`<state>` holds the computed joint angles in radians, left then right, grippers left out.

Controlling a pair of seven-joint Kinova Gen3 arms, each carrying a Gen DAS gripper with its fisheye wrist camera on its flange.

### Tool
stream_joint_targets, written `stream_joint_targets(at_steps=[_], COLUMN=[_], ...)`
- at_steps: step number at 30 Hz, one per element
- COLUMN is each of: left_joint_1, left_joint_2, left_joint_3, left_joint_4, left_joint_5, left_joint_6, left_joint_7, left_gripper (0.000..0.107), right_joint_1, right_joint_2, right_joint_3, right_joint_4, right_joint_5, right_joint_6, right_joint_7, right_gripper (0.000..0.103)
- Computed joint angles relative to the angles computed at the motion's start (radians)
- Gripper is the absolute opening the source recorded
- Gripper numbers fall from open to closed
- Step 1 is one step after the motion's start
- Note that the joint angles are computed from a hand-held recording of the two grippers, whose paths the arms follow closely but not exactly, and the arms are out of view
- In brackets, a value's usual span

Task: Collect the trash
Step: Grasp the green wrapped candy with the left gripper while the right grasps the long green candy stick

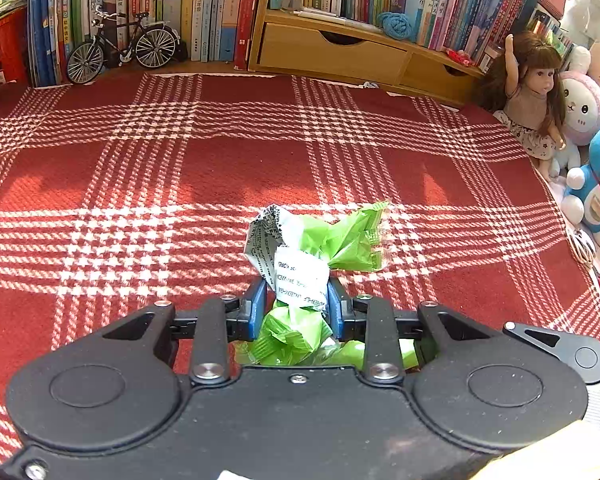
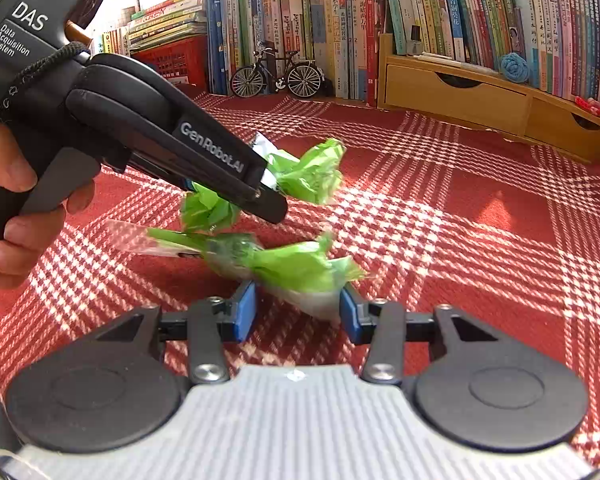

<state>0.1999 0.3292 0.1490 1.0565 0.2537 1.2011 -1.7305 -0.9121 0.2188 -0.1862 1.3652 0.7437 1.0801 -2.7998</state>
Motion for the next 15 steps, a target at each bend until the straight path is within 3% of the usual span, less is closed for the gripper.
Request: stream_joint_targets(at_steps=[3,8,12,14,15], left_joint_1=[-0.019,-0.033,-0.046,-0.059,-0.065], left_joint_2=[-0.034,-0.118,-0.169,-0.195,-0.212], left_joint_3=[0.001,-0.011,-0.022,-0.029,-0.033], left_joint_4=[0.031,0.136,0.184,0.209,0.226], left_joint_5=[0.013,0.010,0.008,0.018,0.020], left_joint_6=[0.021,-0.041,-0.073,-0.085,-0.096], left_joint_7=[-0.026,-0.080,-0.107,-0.130,-0.141], left_gripper=[0.030,0.030,0.030,0.030,0.030], right_joint_1=[-0.018,-0.021,-0.068,-0.107,-0.131], right_joint_2=[-0.025,-0.069,-0.065,-0.050,-0.041], right_joint_3=[-0.011,-0.054,-0.089,-0.098,-0.101], right_joint_4=[0.019,0.038,0.004,-0.028,-0.040], right_joint_5=[0.007,-0.024,0.012,0.057,0.087], right_joint_6=[0.017,0.027,0.117,0.189,0.227], right_joint_7=[-0.032,-0.021,-0.008,0.007,0.017], right_gripper=[0.039,0.041,0.043,0.067,0.071])
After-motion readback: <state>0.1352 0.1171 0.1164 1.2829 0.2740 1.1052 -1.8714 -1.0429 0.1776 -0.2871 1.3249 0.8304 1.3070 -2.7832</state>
